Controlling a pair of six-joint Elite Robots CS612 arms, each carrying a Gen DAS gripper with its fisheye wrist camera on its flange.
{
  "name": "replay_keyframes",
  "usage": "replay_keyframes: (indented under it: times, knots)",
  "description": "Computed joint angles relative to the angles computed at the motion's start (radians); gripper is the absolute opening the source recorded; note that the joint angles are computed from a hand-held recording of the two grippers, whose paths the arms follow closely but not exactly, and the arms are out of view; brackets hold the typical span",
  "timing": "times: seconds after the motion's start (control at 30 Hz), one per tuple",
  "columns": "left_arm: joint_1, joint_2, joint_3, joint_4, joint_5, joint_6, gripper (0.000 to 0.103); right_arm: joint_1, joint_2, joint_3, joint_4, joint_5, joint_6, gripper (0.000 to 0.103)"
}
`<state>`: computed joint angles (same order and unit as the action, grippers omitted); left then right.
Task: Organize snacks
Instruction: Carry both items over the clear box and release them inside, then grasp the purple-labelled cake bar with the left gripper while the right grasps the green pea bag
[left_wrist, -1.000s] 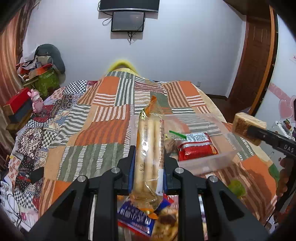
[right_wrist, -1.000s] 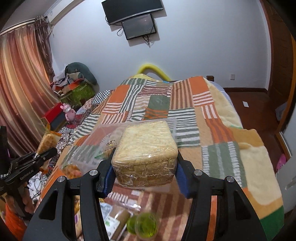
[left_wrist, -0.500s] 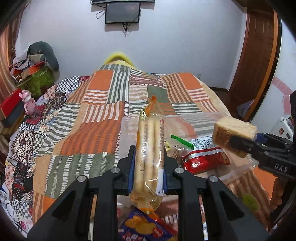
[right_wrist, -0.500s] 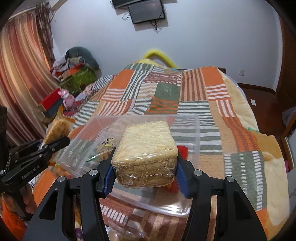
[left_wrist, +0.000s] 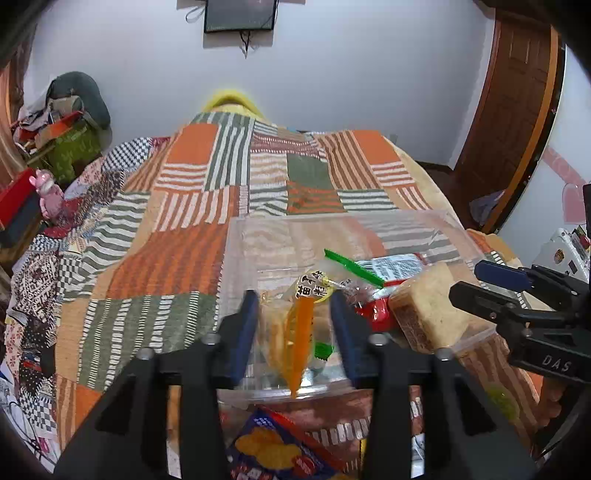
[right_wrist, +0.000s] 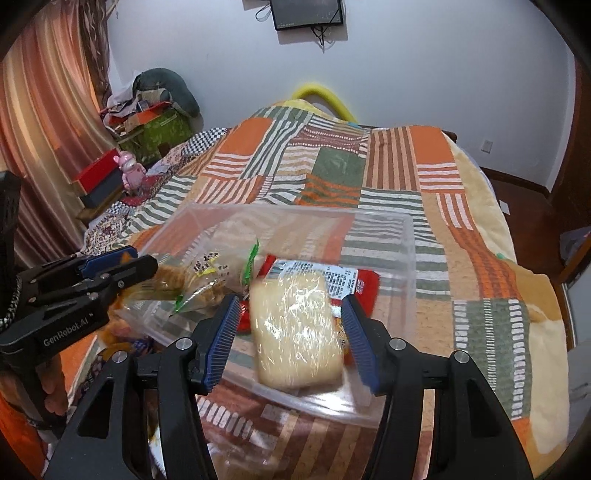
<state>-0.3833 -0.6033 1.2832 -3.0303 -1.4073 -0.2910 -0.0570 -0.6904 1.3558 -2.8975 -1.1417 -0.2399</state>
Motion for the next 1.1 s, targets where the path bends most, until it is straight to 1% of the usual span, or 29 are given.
replay_keyframes:
  times: [0.07,0.17,0.3,0.37,0.43,0.57,0.67,0.77,0.93,1.1]
  knots:
    - [-0.003,-0.014,0.021,-0.023,0.004,0.000,0.050,-0.001,-0.009,0.010,-0.010,0.003,0.001,0.057]
    - [-0.009,-0.039,0.056,-0.054,0.019,0.008,0.054,-0.006,-0.031,0.043,-0.052,0.000,-0.005,0.060]
    - [-0.018,-0.074,0.108,-0.091,0.039,0.020,0.057,-0.015,-0.060,0.088,-0.094,0.013,-0.010,0.062]
    - [-0.023,-0.097,0.143,-0.113,0.049,0.022,0.060,-0.023,-0.083,0.126,-0.123,0.022,-0.018,0.065]
    - [-0.029,-0.116,0.176,-0.129,0.056,0.020,0.062,-0.025,-0.090,0.137,-0.130,0.023,-0.019,0.066]
    - [-0.039,-0.154,0.242,-0.144,0.058,0.011,0.065,-0.035,-0.118,0.188,-0.157,0.025,-0.030,0.067]
    - [-0.047,-0.172,0.280,-0.147,0.058,0.008,0.066,-0.042,-0.137,0.225,-0.165,0.029,-0.031,0.068]
    - [-0.056,-0.187,0.321,-0.150,0.050,0.003,0.067,-0.051,-0.154,0.265,-0.168,0.035,-0.035,0.068]
    - [-0.069,-0.195,0.370,-0.135,0.024,-0.008,0.067,-0.060,-0.174,0.317,-0.148,0.050,-0.045,0.069]
    - [-0.077,-0.194,0.405,-0.113,-0.021,-0.026,0.067,-0.057,-0.180,0.355,-0.134,0.044,-0.063,0.069]
